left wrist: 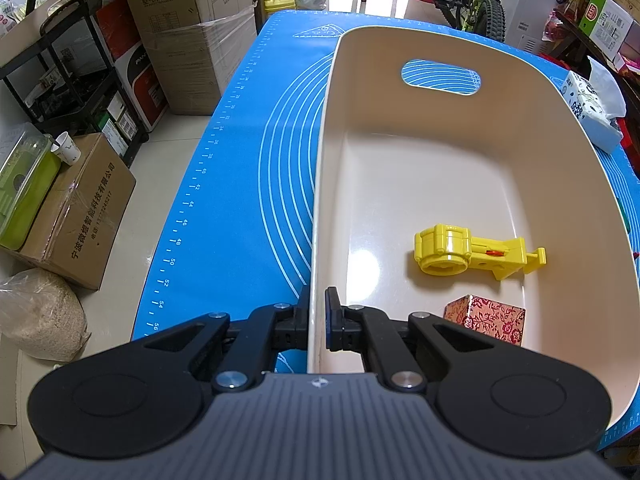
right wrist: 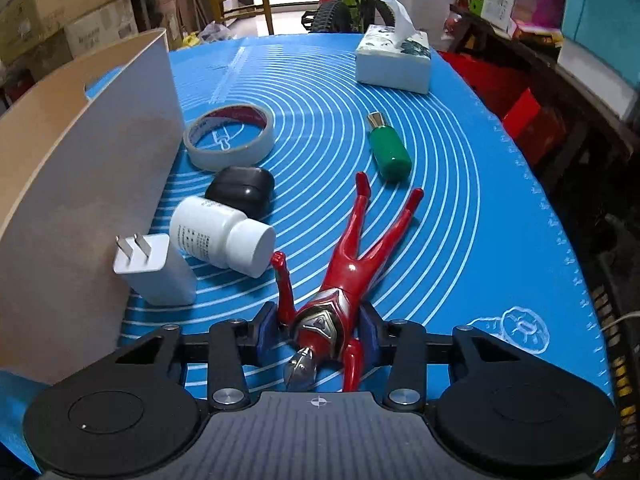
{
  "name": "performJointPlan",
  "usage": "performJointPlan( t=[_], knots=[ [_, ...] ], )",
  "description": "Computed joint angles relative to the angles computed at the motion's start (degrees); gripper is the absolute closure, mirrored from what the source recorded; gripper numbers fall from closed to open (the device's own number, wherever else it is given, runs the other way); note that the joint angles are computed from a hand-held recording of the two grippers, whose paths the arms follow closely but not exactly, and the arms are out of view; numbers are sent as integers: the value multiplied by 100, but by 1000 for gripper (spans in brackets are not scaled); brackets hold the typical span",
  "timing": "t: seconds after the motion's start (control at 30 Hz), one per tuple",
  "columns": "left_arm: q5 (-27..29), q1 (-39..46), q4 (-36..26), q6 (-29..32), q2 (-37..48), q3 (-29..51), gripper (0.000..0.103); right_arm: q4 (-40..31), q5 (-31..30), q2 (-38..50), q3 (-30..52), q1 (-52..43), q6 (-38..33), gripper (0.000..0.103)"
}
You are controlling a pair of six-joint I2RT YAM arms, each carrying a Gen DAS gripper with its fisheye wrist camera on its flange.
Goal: Organize rigid objects
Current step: 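Grasp the red action figure by its body with the right tool, then carry the red figure into the basket and release it with the right tool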
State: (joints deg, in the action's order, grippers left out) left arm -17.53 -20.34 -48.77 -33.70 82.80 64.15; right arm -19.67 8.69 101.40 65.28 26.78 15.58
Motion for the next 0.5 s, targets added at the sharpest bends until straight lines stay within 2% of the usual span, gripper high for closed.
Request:
performJointPlan(
  t=[0.2, 0.5],
  knots=[
    [-8, 3, -3, 19, -8, -4, 96, 501, 261, -347, -308, 113, -183, 54],
    [-15, 1, -6, 25, -24, -8, 96, 869, 411, -777, -494, 94, -143, 54]
  ],
)
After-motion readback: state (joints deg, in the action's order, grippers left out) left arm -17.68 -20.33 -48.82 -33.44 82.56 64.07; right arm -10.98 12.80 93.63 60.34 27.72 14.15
